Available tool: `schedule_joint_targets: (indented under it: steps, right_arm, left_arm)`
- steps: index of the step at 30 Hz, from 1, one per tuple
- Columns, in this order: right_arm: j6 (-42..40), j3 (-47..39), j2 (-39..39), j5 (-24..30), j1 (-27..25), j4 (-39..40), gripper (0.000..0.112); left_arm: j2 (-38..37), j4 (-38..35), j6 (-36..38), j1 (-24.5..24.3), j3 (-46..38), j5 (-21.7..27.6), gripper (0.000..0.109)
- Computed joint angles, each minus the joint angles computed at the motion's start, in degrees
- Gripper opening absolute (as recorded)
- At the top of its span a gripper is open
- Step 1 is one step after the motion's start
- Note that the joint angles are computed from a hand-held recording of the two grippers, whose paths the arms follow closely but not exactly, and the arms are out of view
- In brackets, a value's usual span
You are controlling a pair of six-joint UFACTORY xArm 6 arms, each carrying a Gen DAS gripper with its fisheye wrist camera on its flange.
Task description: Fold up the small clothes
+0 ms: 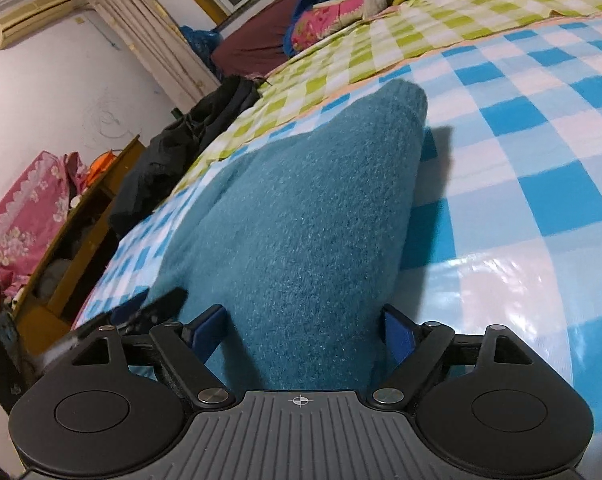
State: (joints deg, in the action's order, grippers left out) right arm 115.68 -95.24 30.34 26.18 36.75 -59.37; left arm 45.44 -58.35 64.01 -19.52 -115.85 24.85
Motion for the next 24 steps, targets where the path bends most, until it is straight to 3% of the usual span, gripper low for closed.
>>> schedule_joint_targets:
  steps: [4,9,14,19,24]
  right_arm:
    - [-11.97,-1.52,0.47,0.30,-0.56,8.03,0.076]
    - [-23.00,0.34,-1.47,0.71,-0.27,15.08,0.067]
    - [-24.41,5.11,-5.45,1.38,1.18,15.41,0.065]
    - [-21.72,3.98,-4.55,1.27,0.65,14.86,0.069]
    - [-24.66,-1.75,-0.94,4.70,0.50,15.82,0.069]
  left_arm:
    - [-0.42,-0.89,-6.51,1.32,1.03,3.44,0.081]
    - [-6.41,-2.10,-6.54,1.20,10.79,3.33,0.079]
    - [-13.11,-5.60,-2.55,0.87,20.78,3.13,0.078]
    - [-14.00,-3.16,-4.51,0.33,21.55,1.99,0.076]
    - [-13.94,-0.55,-4.07,-0.77,21.57,-1.38,0.076]
